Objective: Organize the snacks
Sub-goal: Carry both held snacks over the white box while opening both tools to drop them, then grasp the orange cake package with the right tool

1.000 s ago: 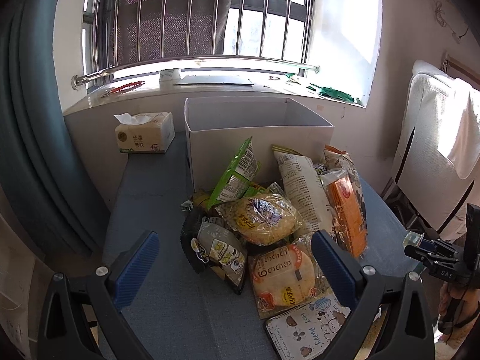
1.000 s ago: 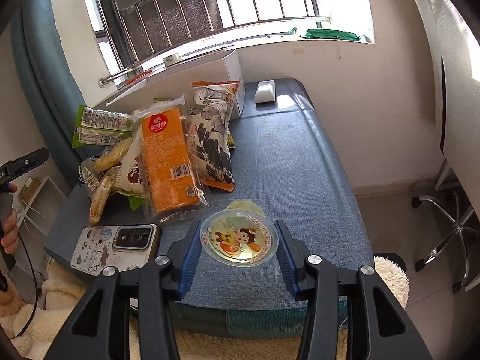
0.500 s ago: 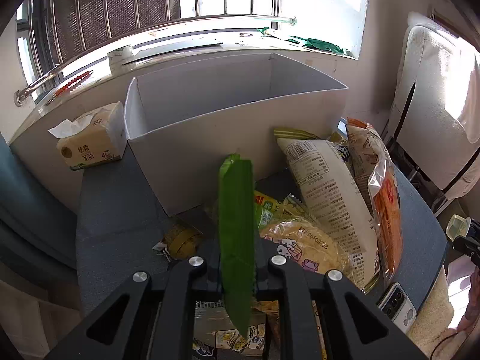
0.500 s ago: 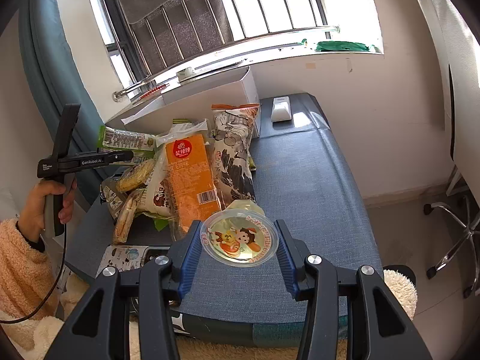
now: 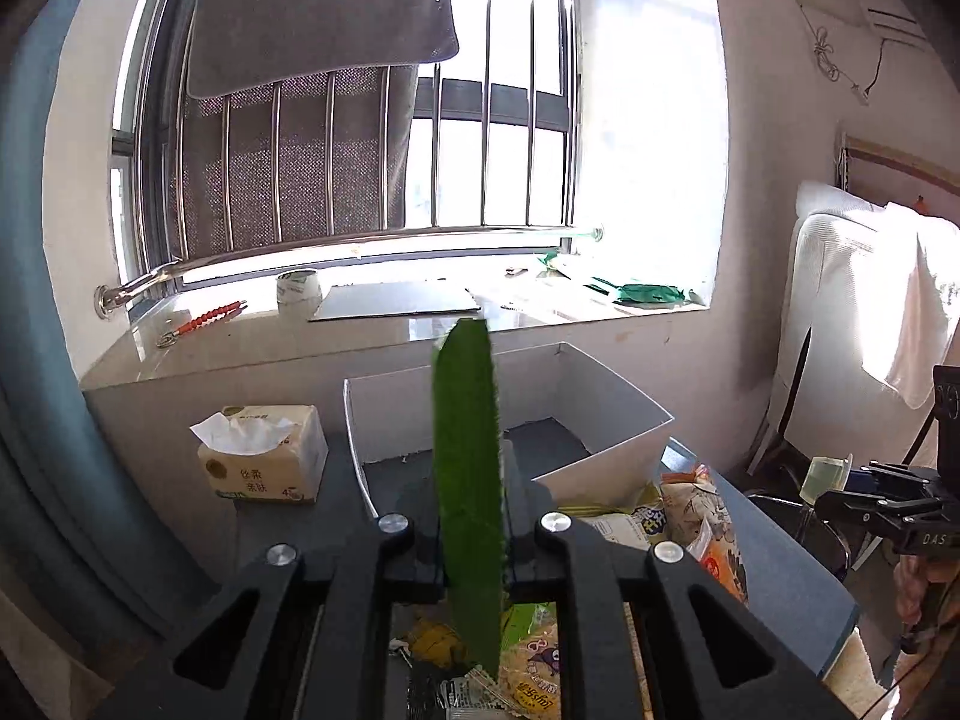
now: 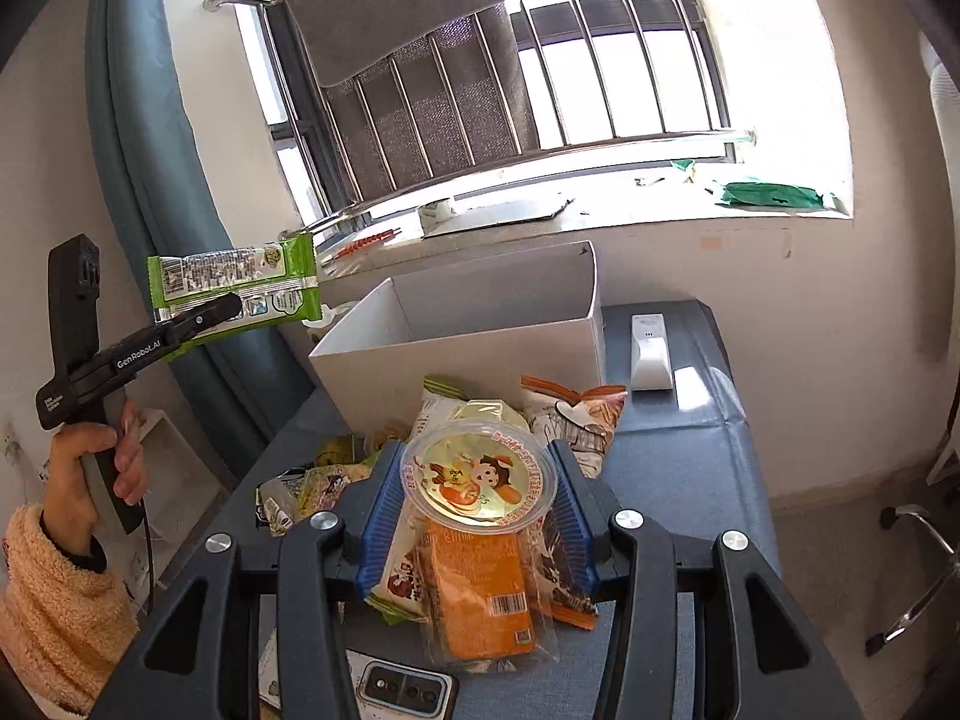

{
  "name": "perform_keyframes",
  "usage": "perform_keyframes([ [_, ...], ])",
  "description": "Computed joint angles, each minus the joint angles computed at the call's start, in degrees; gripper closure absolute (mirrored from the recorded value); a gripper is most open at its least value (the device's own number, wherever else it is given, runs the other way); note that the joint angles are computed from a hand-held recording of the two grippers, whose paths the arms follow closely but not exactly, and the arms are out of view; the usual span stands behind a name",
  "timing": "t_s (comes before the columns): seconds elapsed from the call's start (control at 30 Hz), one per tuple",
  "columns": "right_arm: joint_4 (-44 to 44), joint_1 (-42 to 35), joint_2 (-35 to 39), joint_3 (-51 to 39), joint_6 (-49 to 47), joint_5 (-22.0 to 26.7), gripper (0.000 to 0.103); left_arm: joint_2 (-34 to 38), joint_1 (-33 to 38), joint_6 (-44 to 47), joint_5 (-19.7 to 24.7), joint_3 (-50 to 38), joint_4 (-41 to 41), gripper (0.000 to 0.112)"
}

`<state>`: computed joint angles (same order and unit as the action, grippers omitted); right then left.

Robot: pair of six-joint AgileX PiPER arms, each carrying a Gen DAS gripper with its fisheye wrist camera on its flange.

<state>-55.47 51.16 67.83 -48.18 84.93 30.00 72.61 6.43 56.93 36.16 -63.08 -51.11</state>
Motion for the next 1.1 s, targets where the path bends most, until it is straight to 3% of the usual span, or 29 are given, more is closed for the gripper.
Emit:
perform_keyframes([
  [0.1, 14.93, -10.77, 8.61, -10.06, -17.19, -10.14, 0.052, 7.59, -4.04, -6.88, -2.65, -8.68, 5.86, 0.099],
  [0.13, 20.66, -13.19, 12.18, -14.23, -22.92, -10.75, 0.052, 10.68, -4.86, -10.37, -2.52, -12.07, 8.09, 0.099],
  [0.2, 31.78, -16.98, 20.04, -24.66, -34.37, -7.17, 0.052, 17.29, -5.87, -18.06, -0.54, -19.67, 12.14, 0.099],
  [0.3, 47.0, -22.68, 32.17, -41.24, -50.89, 2.38, 0.052, 27.04, -8.39, -29.72, 2.78, -31.04, 21.07, 0.099],
  [0.37, 48.86, -24.7, 39.63, -51.17, -54.61, 9.3, 0.052, 30.92, -11.4, -35.7, 0.72, -34.14, 30.68, 0.099],
  [0.47, 47.17, -25.83, 46.72, -59.84, -56.04, 15.73, 0.052, 35.53, -11.84, -37.92, 2.71, -38.27, 33.12, 0.098],
  [0.53, 49.17, -27.1, 48.03, -60.69, -56.86, 15.96, 0.052, 37.76, -11.38, -39.17, 5.23, -40.43, 33.13, 0.097],
  [0.6, 49.37, -27.63, 48.07, -60.04, -55.85, 15.3, 0.046, 38.12, -11.01, -39.46, 5.1, -39.76, 33.41, 0.074],
  [0.67, 50.0, -28.03, 47.68, -59.23, -56.25, 14.63, 0.024, 37.24, -10.71, -40.17, 3.61, -37.46, 34.35, 0.02],
  [0.7, 51.7, -28.32, 46.92, -58.04, -57.53, 13.35, 0.01, 35.71, -10.6, -40.19, 1.2, -34.85, 34.54, 0.013],
  [0.77, 51.07, -28.03, 45.63, -56.61, -57.1, 12.07, 0.008, 32.56, -9.73, -36.45, -2.11, -30.34, 31.5, 0.009],
  [0.93, 43.41, -25.89, 38.63, -48.89, -51.0, 5.86, 0.0, 27.04, -8.45, -31.3, -4.06, -25.56, 28.82, 0.009],
  [1.1, 42.48, -24.92, 28.03, -38.27, -47.93, -1.32, 0.0, 18.52, -5.13, -18.25, -5.75, -18.41, 15.96, 0.009],
])
